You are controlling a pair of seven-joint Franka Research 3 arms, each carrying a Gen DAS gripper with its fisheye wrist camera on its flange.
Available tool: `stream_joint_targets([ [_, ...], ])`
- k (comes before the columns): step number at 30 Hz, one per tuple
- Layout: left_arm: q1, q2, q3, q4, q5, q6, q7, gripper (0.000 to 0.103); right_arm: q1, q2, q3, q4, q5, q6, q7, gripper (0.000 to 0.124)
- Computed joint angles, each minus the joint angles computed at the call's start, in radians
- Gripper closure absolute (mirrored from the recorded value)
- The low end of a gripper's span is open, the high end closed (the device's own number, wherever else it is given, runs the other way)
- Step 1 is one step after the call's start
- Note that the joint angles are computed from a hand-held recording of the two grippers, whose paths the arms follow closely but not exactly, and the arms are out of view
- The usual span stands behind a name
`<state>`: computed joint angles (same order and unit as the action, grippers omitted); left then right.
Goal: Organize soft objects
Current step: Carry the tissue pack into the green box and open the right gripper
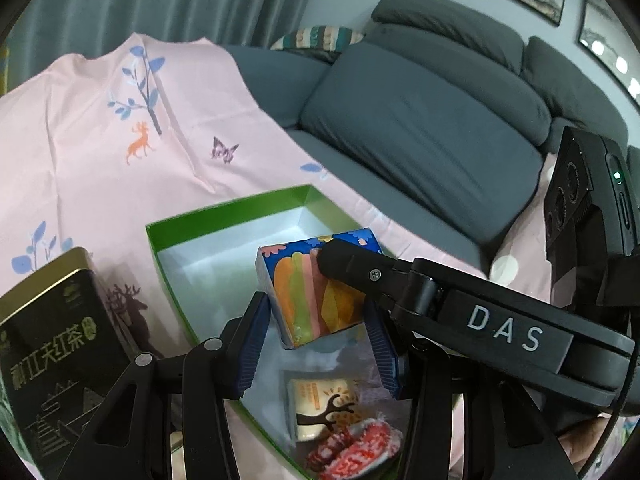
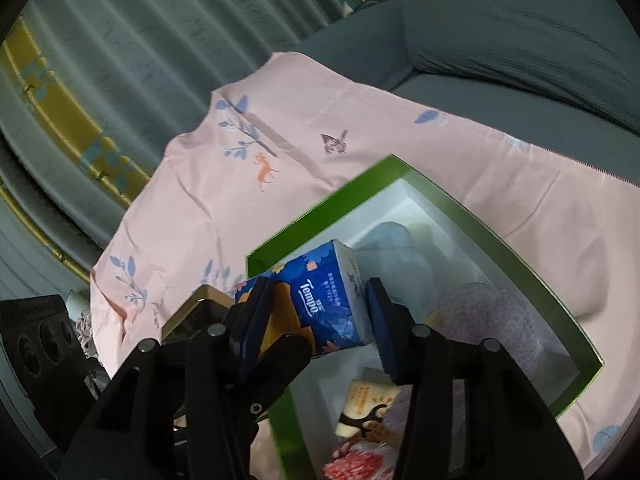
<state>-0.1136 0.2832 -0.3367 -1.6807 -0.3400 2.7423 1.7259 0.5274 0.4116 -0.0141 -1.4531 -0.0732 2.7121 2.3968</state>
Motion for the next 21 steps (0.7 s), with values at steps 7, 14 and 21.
stream_joint_targets([
  [7,-0.059,0.041,0.056,0.052,0.174,-0.059,-0.149,0.058,-0.018,0.033,0.006,0.025,0.035,-0.045,0.010,0.080],
  [14,-0.100,0.077,0.097,0.112,0.325,-0.139,-0.289,0.058,-0.027,0.035,0.013,0.018,0.062,-0.045,0.005,0.080],
  [21,-0.110,0.059,0.102,0.103,0.414,-0.161,-0.339,0.058,-0.003,0.067,-0.004,0.089,0.030,-0.130,-0.002,0.077],
])
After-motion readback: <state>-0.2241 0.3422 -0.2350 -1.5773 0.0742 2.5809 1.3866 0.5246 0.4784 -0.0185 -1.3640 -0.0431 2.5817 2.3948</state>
